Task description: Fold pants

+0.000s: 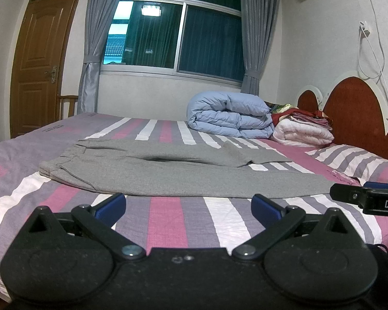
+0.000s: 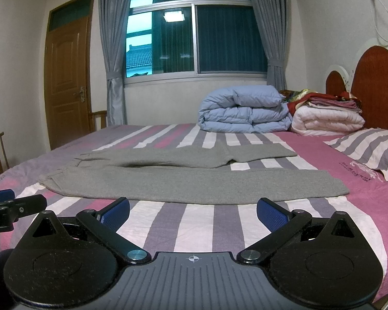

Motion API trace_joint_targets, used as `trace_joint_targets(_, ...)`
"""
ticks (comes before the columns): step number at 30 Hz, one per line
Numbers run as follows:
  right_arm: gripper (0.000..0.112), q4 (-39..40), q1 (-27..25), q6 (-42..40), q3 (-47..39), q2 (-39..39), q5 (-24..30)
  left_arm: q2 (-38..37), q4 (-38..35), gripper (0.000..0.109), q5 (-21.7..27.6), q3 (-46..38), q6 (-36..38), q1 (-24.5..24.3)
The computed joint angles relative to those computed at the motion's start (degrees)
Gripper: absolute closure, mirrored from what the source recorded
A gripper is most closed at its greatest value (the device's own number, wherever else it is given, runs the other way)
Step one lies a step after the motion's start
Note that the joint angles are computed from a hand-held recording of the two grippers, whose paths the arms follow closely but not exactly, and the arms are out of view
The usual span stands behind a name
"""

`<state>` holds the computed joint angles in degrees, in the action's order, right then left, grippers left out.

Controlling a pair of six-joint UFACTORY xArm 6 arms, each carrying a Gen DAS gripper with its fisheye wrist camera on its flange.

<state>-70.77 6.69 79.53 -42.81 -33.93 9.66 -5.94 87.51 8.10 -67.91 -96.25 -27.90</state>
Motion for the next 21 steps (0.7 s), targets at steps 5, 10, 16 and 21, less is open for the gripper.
trace_joint_targets(5,0.009,1.7,-0.2,-0.9,0.3,-0.3,-0.2,-0.4,-4.6,0.012,-0.7,0.7,2.6,0.6)
trace_joint_targets(10,0.009,21.5,-2.8,-19.5,1.9,1.5,-6.2,-0.6,-28.9,0.012,-5.8,3.4,24.0,4.0)
trace_joint_targets(16,0.009,47.6,-2.8,-49.7,-7.0,11.8,-10.9,6.5,-60.0,0.012,-6.7,-3.4,60.0,8.4)
trace_joint_targets(21,0.009,69.8,-0.8,-72.4,-28.8,28.9,-2.9,18.5,-88.0,0.012,-1.0,-20.4,90.0,11.8)
